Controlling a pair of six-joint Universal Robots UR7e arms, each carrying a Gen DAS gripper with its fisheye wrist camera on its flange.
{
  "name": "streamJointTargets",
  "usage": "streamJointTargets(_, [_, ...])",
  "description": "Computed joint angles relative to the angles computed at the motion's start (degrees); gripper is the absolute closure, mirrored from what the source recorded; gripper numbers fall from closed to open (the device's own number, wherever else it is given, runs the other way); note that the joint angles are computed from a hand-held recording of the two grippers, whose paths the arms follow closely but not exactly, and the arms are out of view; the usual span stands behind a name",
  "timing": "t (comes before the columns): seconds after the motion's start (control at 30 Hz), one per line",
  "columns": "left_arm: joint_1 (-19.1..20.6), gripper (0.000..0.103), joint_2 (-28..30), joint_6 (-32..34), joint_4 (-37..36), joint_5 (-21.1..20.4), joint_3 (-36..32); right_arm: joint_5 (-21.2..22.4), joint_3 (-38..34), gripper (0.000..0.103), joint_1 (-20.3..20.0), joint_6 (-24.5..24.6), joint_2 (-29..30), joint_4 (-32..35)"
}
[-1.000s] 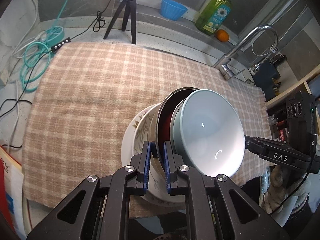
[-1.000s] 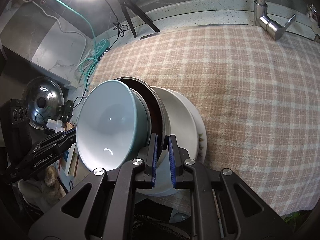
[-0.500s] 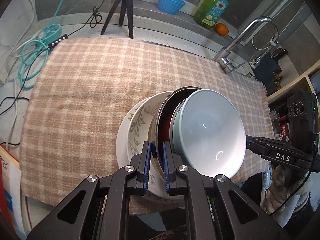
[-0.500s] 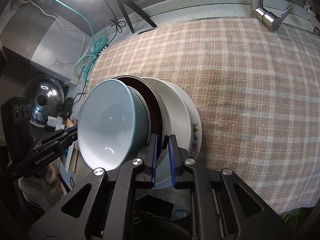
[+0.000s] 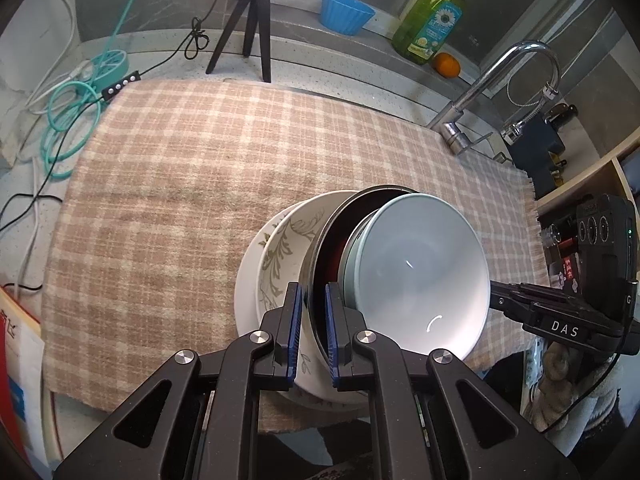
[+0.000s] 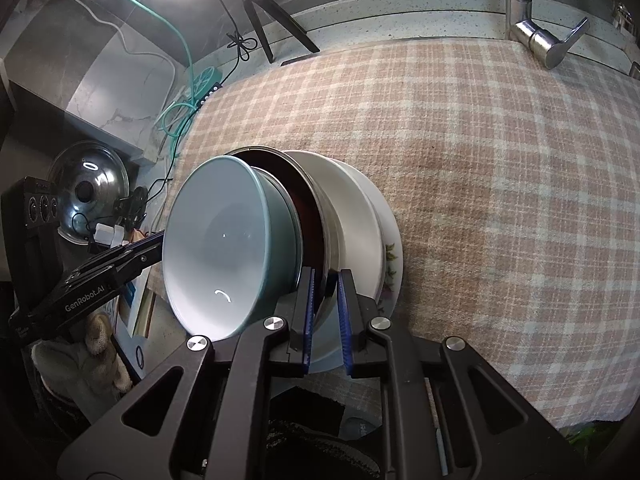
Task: Organize plates and bowls
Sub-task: 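Lower the bowl stack onto the plate stack and open both grippers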
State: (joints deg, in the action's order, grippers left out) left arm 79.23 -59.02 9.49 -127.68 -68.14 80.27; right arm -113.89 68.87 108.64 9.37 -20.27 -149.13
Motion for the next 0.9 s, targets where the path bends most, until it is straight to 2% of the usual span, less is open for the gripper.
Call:
streamJointTargets(0.47, [-0.4, 0.094, -0.8, -0.2, -1.7, 0.6, 1.6, 0.0, 0.8, 0.090, 0.2, -0.3, -0.3, -0.5])
streamJointTargets(0.6, [-0.5, 0.092, -1.1, -0.6, -2.1, 0.9, 2.1, 0.2, 1.1, 0.090, 0.2, -0.4, -0.5, -0.4])
streamJointTargets(0.9, [-1.6, 0.091, -3.0, 0.2, -6.6, 3.5, 5.5, -0.8, 2.0, 0.089, 0.8, -2.5, -1.2, -1.6])
